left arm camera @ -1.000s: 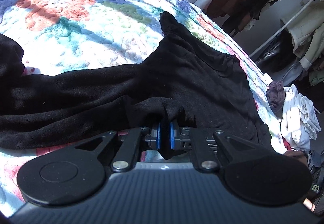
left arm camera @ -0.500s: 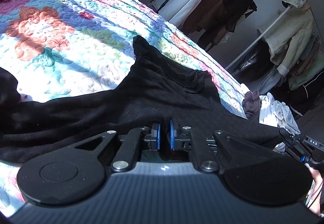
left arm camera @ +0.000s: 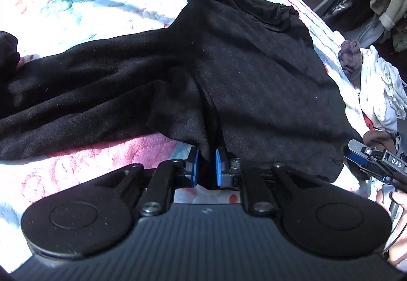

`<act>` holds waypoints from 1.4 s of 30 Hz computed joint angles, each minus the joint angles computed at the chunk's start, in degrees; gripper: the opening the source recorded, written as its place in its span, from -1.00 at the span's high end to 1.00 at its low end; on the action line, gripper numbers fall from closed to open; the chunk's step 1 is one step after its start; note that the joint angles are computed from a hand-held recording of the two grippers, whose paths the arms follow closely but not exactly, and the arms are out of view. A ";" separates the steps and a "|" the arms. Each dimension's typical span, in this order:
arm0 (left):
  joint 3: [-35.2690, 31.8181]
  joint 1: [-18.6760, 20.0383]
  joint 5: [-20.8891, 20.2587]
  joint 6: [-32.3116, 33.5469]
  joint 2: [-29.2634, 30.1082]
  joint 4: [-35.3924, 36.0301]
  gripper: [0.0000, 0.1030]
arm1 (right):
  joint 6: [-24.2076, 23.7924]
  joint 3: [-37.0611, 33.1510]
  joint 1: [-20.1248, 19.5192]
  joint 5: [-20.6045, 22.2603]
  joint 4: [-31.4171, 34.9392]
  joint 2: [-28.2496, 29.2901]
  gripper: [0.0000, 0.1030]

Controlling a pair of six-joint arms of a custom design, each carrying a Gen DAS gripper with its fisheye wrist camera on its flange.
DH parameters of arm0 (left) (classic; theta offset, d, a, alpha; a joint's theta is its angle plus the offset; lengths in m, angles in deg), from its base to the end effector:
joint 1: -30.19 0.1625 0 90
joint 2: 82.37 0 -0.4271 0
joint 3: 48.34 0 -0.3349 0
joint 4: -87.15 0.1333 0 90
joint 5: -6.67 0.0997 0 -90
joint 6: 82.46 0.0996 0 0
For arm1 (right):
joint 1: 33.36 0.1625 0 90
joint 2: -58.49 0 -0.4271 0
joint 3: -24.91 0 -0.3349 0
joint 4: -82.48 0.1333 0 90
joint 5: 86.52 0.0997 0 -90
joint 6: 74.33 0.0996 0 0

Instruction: Fold clothes

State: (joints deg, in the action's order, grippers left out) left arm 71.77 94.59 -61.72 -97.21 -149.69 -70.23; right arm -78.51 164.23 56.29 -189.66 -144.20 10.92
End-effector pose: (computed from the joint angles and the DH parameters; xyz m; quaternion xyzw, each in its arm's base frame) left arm -0.0571 -0.5127 0.2254 0.0684 0.9722 -0.1812 0.1315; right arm 0.1081 -0.4177 0.1447 -0.0130 -0.9190 0.3751 0.1207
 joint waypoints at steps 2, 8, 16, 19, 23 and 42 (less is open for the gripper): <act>-0.19 0.66 -0.48 -2.47 0.65 -0.55 0.57 | -0.59 0.86 -0.18 -0.51 2.15 -1.18 -0.23; 0.89 2.47 -4.29 -2.72 2.53 -8.94 0.19 | 0.07 3.78 -2.40 3.62 -0.01 0.78 -0.24; 5.23 -3.72 9.06 0.76 2.55 -17.43 0.94 | 1.44 -3.21 1.60 -1.03 3.70 5.12 0.82; 7.92 -7.32 11.85 2.73 -2.14 -20.34 0.94 | 4.80 -0.32 2.57 6.93 5.02 -0.67 0.82; 12.18 -7.36 7.53 -0.74 -8.15 -23.10 0.94 | 8.00 3.38 5.53 5.73 8.15 -6.12 0.82; 9.33 -3.17 18.65 -10.01 -11.85 -5.04 0.89 | 0.70 -3.17 17.40 -31.02 11.45 5.02 0.26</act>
State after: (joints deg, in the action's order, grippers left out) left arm 81.10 91.42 -43.08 -107.22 -161.54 -75.27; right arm -77.81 161.06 73.69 -220.68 -132.74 15.93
